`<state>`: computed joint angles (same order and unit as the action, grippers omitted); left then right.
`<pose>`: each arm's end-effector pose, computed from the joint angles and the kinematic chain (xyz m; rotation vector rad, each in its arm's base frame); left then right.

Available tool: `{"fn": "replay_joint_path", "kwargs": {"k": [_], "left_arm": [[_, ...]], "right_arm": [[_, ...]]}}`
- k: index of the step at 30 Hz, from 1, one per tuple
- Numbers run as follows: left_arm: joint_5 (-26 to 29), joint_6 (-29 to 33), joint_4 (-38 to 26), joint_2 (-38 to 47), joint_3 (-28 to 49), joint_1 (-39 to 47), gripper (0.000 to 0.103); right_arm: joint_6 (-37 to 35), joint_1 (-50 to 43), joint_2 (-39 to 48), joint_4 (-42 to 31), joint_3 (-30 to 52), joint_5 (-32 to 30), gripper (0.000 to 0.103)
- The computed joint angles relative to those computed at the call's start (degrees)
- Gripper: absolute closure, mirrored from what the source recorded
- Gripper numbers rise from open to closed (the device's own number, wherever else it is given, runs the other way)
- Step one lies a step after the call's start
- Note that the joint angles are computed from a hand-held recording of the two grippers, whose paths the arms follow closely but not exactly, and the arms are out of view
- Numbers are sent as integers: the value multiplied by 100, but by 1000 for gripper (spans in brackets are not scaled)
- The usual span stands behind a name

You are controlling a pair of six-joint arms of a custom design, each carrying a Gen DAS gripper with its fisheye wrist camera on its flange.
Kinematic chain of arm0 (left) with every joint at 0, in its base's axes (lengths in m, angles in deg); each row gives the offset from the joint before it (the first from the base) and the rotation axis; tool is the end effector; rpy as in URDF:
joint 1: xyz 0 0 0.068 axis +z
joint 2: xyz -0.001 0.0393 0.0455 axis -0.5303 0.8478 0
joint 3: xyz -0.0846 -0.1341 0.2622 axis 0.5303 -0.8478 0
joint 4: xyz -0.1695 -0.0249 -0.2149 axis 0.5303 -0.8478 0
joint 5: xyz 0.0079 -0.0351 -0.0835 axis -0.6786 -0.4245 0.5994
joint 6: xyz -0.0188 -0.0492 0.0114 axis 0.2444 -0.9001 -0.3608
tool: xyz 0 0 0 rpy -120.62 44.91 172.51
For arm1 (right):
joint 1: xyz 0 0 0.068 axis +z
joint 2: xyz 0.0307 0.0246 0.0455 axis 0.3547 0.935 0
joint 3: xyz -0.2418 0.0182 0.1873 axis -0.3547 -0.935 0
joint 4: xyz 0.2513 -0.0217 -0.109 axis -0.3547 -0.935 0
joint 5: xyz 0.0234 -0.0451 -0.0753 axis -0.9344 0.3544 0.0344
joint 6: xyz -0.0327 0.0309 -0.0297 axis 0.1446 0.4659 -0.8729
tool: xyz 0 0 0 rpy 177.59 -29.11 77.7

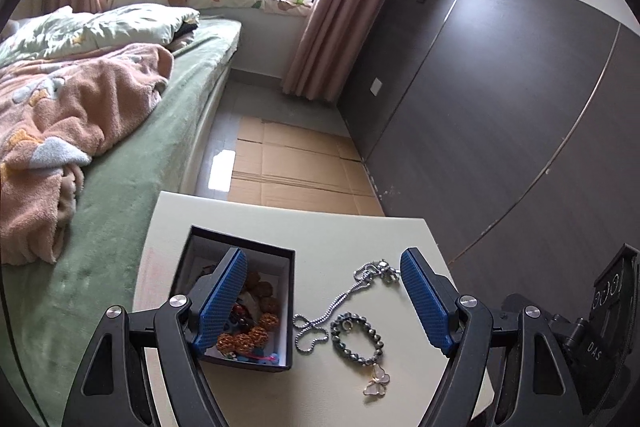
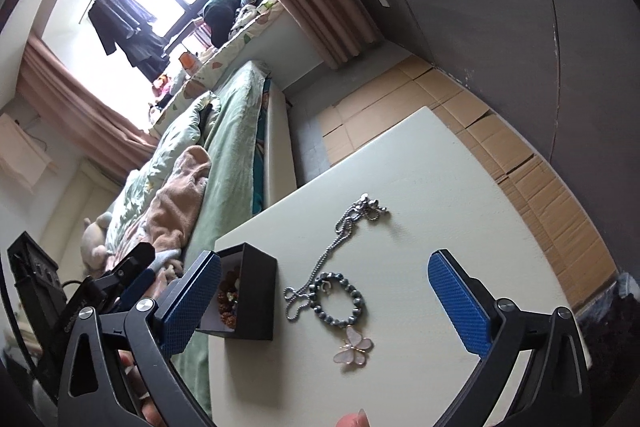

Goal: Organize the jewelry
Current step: 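Grasp the dark grey bead bracelet with the left gripper, then lift the grey bracelet with the left gripper while the right grasps the white butterfly pendant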

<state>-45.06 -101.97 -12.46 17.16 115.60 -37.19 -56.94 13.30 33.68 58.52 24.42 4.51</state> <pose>0.2759 -0.0362 0.2120 0.0148 2.2956 -0.5247 0.2304 -0.0152 0.1795 0.4278 2.2800 0.6498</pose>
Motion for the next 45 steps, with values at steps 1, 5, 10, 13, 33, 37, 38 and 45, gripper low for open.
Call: {"fn": "replay_joint_path", "kwargs": {"k": [1, 5, 10, 13, 33, 37, 38, 45], "left_arm": [[-69, 26, -50, 1, 11, -108, 23], [-159, 200, -152, 29, 25, -453, 23], [-226, 326, -298, 229, 108, -821, 23], [-258, 558, -589, 475, 250, -1062, 23], [-1029, 139, -1054, 2015, 755, -1925, 65], [-1222, -14, -1103, 2298, 879, -1939, 65], [-1251, -31, -1114, 2386, 929, -1932, 65], [-1380, -97, -797, 2697, 1033, -1975, 65]], "right_arm": [[-125, -132, -32, -134, 21, -24, 0], [-489, -683, 66, -473, 102, -403, 0], [-827, -1034, -47, -674, 107, -441, 0], [-1054, -1245, 18, -809, 148, -529, 0], [-1347, -1633, 695, -1174, 420, -745, 0], [-1333, -1607, 736, -1180, 450, -741, 0], [-1324, -1589, 738, -1188, 454, -726, 0], [-1307, -1463, 712, -1289, 505, -691, 0]]}}
